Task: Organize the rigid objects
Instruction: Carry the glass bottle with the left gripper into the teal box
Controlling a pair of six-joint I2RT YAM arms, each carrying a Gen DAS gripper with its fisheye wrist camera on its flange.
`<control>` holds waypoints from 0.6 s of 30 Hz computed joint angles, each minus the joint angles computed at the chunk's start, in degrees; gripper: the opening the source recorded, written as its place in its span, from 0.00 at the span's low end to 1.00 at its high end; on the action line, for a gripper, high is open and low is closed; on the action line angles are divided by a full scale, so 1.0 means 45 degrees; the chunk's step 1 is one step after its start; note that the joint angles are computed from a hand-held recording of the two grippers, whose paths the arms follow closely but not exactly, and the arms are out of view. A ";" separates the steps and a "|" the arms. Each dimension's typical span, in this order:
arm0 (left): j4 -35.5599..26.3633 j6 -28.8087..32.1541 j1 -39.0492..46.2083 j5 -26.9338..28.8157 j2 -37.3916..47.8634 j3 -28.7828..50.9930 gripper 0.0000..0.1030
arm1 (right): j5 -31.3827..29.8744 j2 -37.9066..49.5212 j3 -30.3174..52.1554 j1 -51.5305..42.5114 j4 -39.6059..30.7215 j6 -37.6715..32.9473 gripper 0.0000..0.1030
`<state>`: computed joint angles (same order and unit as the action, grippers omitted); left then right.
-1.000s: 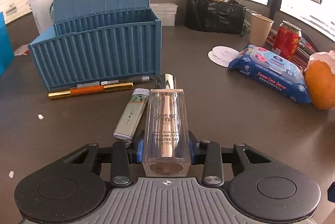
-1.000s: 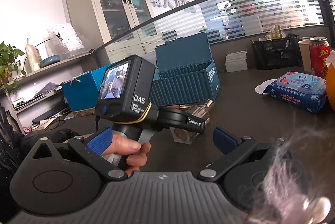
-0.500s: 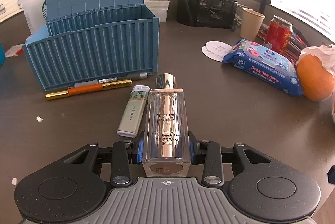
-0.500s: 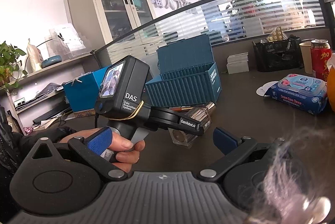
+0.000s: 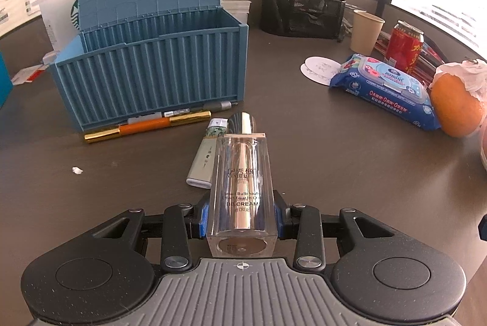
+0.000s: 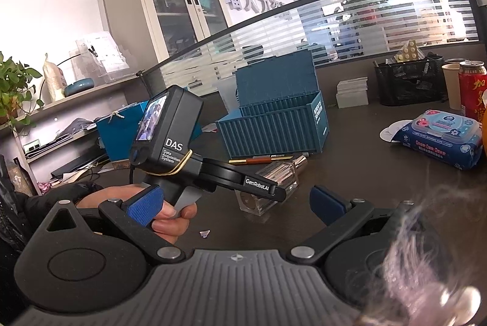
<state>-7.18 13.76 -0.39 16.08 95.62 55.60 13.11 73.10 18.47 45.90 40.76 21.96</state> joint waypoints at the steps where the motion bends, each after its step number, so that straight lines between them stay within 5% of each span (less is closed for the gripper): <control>1: -0.0058 0.0096 0.0073 0.0080 -0.0045 0.0008 0.34 | -0.0005 0.0008 0.0036 0.0016 -0.0026 -0.0029 1.00; 18: -0.2058 0.2159 0.1802 0.1904 0.0367 0.1552 0.34 | 0.0074 0.0534 0.0557 0.0223 -0.0167 -0.0138 1.00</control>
